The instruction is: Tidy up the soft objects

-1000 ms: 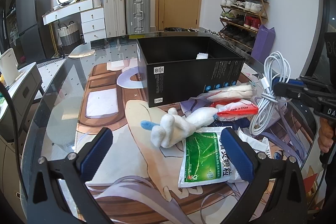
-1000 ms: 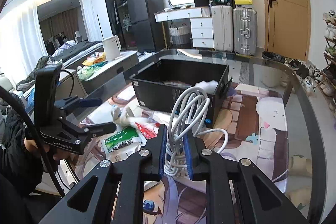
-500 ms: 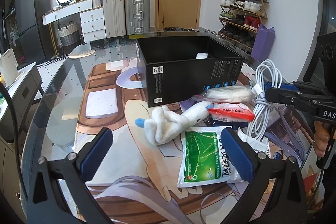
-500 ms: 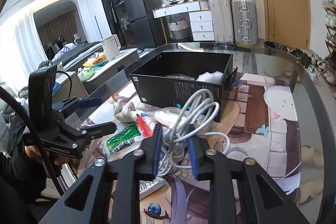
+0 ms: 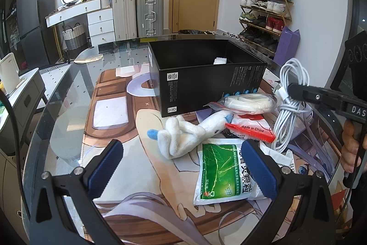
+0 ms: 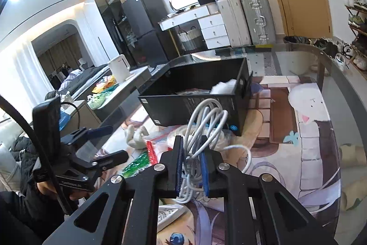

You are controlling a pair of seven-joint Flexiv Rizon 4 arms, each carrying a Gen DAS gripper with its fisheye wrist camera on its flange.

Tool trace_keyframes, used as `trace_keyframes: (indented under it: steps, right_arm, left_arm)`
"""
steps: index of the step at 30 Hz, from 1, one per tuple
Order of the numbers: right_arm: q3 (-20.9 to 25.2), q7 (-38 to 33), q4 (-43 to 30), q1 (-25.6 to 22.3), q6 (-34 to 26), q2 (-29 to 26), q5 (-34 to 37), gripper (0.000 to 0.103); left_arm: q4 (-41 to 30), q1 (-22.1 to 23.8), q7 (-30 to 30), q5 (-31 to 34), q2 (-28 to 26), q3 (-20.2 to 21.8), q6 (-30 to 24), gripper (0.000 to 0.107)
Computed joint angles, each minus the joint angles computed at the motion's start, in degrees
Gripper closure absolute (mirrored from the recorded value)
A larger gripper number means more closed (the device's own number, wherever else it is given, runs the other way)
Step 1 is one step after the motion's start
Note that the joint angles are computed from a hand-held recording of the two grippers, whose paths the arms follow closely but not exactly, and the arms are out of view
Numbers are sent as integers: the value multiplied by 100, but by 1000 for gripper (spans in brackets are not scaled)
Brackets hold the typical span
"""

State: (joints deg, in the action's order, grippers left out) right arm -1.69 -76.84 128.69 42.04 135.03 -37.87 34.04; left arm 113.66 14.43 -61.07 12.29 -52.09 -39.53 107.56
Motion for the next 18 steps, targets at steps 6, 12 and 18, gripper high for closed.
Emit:
trace_keyframes:
  steps: [6, 12, 18]
  right_arm:
    - [30, -222, 82, 108, 308, 133, 131, 90]
    - [81, -579, 97, 225, 427, 316, 446, 90]
    - [210, -769, 69, 186, 464, 378, 570, 90]
  left_arm:
    - [-42, -107, -25, -165, 100, 93, -195, 4]
    - [-183, -252, 49, -465, 141, 172, -484, 4]
    - [-358, -576, 144, -841, 230, 442, -726, 11]
